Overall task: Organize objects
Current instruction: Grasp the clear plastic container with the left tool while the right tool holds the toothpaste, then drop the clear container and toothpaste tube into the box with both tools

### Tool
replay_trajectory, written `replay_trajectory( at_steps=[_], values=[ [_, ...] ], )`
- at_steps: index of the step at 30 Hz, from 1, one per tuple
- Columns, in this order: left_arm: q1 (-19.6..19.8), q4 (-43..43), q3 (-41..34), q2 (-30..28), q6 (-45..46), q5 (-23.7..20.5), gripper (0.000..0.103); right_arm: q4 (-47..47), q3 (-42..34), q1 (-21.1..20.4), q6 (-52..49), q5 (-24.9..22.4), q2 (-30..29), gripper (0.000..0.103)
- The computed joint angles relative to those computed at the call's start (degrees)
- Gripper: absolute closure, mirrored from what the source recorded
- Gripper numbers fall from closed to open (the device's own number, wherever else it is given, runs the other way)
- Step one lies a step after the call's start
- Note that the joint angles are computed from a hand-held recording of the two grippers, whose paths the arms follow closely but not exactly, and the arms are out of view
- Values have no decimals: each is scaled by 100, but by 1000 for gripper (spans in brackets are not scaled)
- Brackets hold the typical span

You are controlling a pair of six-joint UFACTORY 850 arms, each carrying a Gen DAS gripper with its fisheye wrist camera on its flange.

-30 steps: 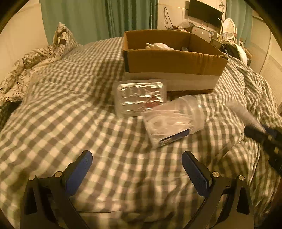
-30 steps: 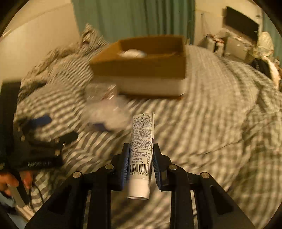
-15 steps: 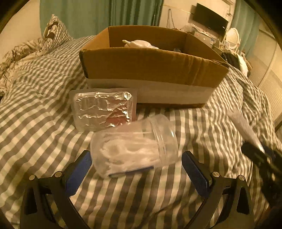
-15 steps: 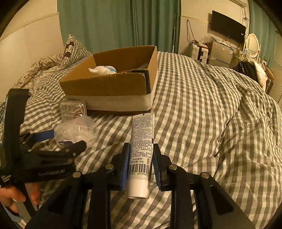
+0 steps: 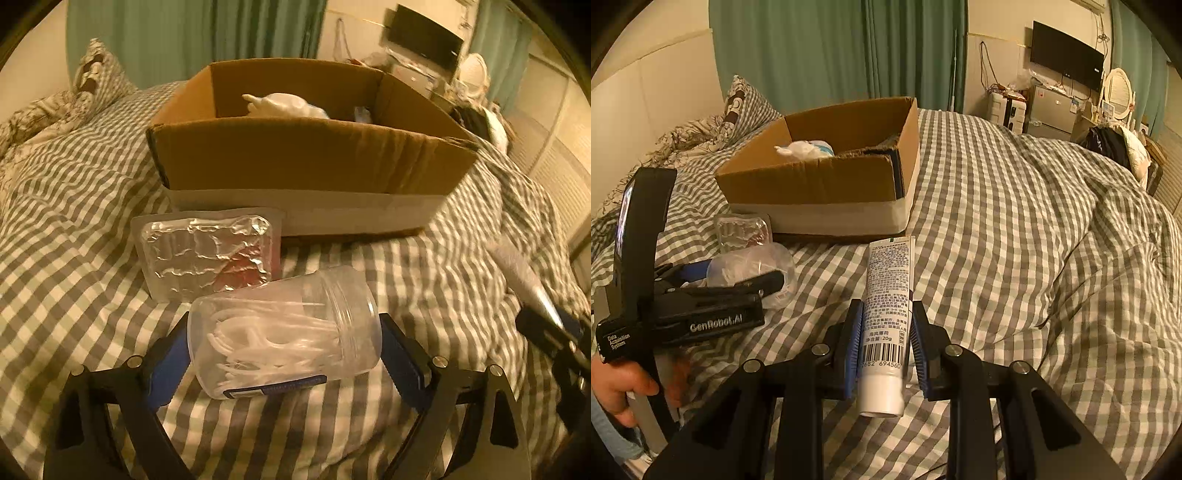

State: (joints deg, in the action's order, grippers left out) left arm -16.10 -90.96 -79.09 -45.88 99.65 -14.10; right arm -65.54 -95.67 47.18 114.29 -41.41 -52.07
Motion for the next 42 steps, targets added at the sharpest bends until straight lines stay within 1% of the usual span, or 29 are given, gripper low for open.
replay_trajectory(
  at_steps=[1,3,7,9,13,17,20,23,25,26,28,33,35,38,40,42],
  values=[
    [30,178,35,55,-145,-81,9,-13,4,24,8,-52,21,79],
    [74,135,139,191,-30,-206,9,-22,2,79,-7,-183,77,79],
    [158,-834,509,659,1139,-379,9,-44,-48,179,-104,-498,180,79],
    [222,-1165,659,899,1526,-542,9,-100,-113,239,-169,-674,236,79],
    [346,-1458,790,1283,1869,-861,9,-251,-311,304,-387,-950,321,79],
    [389,-1702,681,1518,2042,-1094,9,-686,-600,316,-437,-1178,396,79],
    [419,-1656,363,1518,1913,-1172,9,-930,-948,247,-671,-1113,358,79],
    [408,-1650,-41,1383,1774,-1107,9,-1187,-1331,167,-856,-1114,251,79],
    [391,-1495,-387,1216,1539,-1009,9,-1282,-1595,90,-989,-1039,151,79],
    [379,-1383,-553,1124,1386,-957,9,-1329,-1729,15,-1018,-906,100,79],
    [336,-913,-988,867,854,-814,9,-1284,-1961,-96,-1150,-760,-13,79],
    [182,-181,-1801,276,224,-457,9,-622,-2819,-505,-1881,-402,-556,79],
    [135,353,-2138,2,-260,-366,9,-307,-3196,-634,-2206,-360,-822,79],
    [99,1400,-2663,-461,-1278,-328,9,67,-3501,-817,-2519,-252,-1094,79],
    [76,1946,-2892,-682,-1816,-326,9,261,-3546,-928,-2656,-127,-1189,79],
    [54,2541,-3155,-915,-2394,-343,9,546,-3797,-1031,-2924,-62,-1403,79]
  ],
)
